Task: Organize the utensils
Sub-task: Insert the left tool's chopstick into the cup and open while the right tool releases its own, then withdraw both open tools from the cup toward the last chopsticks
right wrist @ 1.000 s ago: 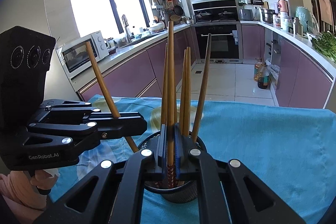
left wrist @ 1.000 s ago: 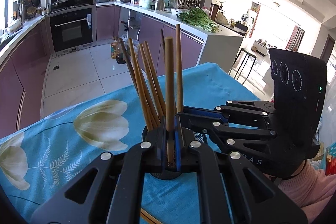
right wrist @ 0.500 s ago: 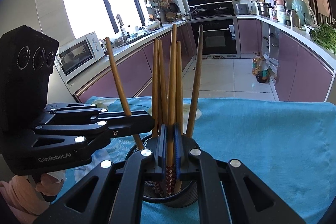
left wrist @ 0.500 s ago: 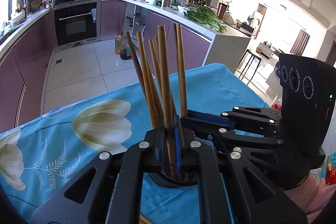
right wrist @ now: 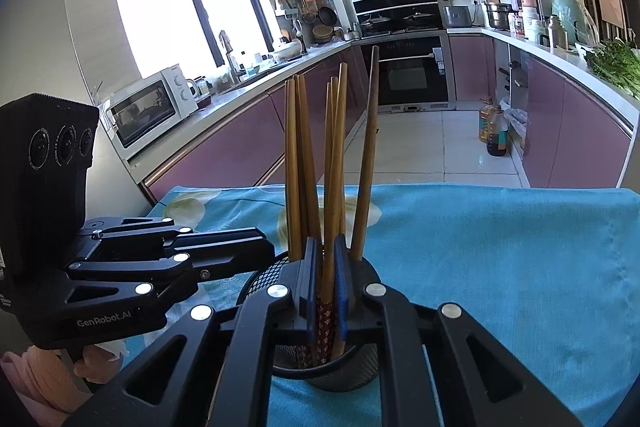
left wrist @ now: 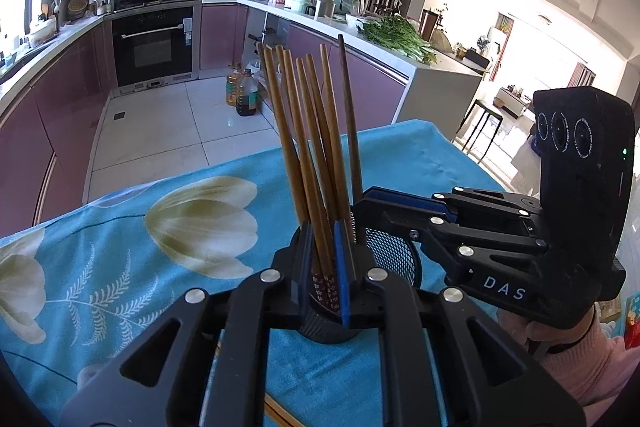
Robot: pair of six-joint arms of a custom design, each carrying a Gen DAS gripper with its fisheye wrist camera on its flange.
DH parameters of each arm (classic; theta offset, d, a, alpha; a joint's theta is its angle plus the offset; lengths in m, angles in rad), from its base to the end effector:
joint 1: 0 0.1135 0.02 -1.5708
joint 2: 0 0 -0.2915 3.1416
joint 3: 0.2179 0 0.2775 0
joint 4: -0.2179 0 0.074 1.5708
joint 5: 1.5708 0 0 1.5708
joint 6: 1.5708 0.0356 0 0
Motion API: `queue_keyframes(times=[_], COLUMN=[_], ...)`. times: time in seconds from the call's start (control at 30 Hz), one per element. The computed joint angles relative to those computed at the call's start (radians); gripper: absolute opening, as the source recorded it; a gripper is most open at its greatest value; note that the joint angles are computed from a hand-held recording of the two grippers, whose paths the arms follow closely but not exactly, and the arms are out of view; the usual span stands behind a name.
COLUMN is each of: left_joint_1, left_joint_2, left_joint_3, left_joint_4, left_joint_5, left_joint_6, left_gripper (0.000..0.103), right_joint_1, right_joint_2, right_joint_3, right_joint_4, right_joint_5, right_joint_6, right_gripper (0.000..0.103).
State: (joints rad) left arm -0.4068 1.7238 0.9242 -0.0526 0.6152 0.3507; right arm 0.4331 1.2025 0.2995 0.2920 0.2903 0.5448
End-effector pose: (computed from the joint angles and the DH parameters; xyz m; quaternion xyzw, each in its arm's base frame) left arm 0.3263 -0.1630 0.1715 0.4288 0.7896 -0.2927 0.3270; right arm 0.2026 0.0824 0.1478 0.1157 0.8726 0.1013 0.4636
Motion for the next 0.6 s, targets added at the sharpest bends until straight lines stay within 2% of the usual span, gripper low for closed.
queue_keyframes(times=[0.07, 0.37, 0.6], left_joint_1=[0.022, 0.155, 0.258], left_joint_2=[-0.032, -0.14, -0.164], left_joint_3=[-0.034, -0.196, -0.287], left_joint_4=[0.027, 0.159, 0.227], left_joint_5=[0.011, 0.038, 0.037], left_joint_6=[0.0, -0.014, 0.003], left_gripper=[0.021, 0.047, 0.056], right_joint_1=[0.029, 0.219, 0.368], right_joint_2=[-0.039, -0.171, -0.126], right_joint_3=[-0.013, -0.042, -0.056], right_joint_4=[-0.011, -0.077, -0.043], right_joint_5=[0.017, 0.125, 0.18], right_joint_6=[0.002, 0.002, 0.012], right_gripper=[0.02, 0.033, 0.042])
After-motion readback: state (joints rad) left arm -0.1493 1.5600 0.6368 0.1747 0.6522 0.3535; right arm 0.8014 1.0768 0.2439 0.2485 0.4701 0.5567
